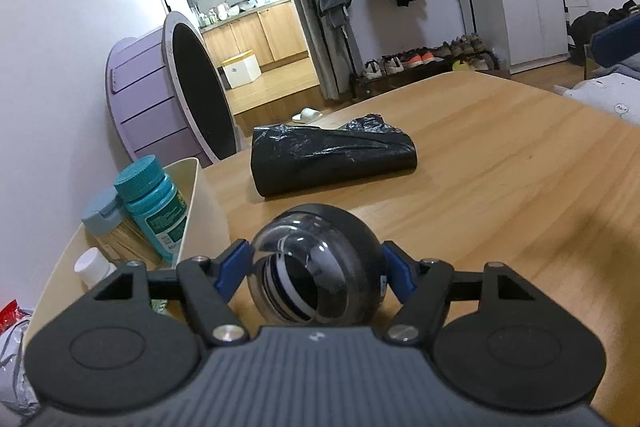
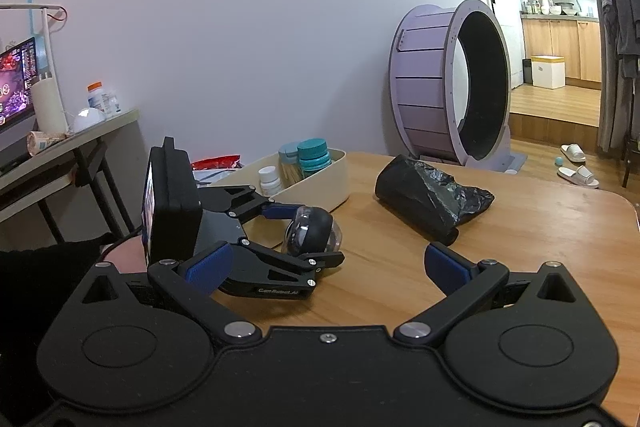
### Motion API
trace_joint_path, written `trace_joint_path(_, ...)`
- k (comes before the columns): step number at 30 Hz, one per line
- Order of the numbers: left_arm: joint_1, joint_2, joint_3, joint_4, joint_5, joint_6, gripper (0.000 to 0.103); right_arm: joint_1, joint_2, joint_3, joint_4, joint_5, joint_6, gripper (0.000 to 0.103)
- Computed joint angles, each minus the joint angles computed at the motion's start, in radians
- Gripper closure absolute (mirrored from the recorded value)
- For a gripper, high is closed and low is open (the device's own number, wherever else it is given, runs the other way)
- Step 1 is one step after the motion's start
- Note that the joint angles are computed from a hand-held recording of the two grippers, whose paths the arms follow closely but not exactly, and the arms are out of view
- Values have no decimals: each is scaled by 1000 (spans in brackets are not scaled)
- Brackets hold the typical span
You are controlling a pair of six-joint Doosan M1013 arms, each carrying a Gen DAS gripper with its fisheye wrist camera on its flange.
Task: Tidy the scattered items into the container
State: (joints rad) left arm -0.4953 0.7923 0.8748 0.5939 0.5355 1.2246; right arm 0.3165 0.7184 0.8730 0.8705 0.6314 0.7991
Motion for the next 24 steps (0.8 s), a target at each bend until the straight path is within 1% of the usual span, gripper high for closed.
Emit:
trace_joint_path(3, -1, -5, -1, -49, 13, 71, 33, 0, -1, 3, 1, -3, -2, 0)
trace_joint_path(8, -20, 5, -27, -40, 60, 187, 33, -2, -7, 11, 16, -17, -9, 0)
trace_joint_path(9, -23, 6, -27, -38, 59, 205, 33, -3, -7, 12, 16, -20, -7, 0)
trace_joint_path(10, -23, 0, -17, -50, 33, 226, 33, -3, -8, 13, 15, -23, -5, 0)
trace_joint_path(12, -21, -10, -6, -123, -11, 288, 33, -3, -8, 12, 12, -25, -3, 0)
trace_joint_path(14, -26, -9, -13, -130, -15, 317, 32, -4, -9, 15, 13, -25, -6, 0)
trace_joint_path(15, -26, -2, -26, -166, 3, 367, 32, -5, -9, 15, 12, -26, -3, 0)
trace_joint_path(16, -25, 2, -33, -190, 9, 390, 32, -5, -9, 14, 10, -25, 0, 0)
trace_joint_path(19, -22, 6, -32, -203, 0, 382, 32, -5, -9, 14, 8, -27, 0, 0)
trace_joint_path(22, -22, -1, -14, -135, -23, 290, 32, -8, -15, 24, 29, -32, -20, 0)
trace_joint_path(24, -19, -18, 9, -137, -34, 266, 31, -8, -16, 26, 31, -34, -21, 0)
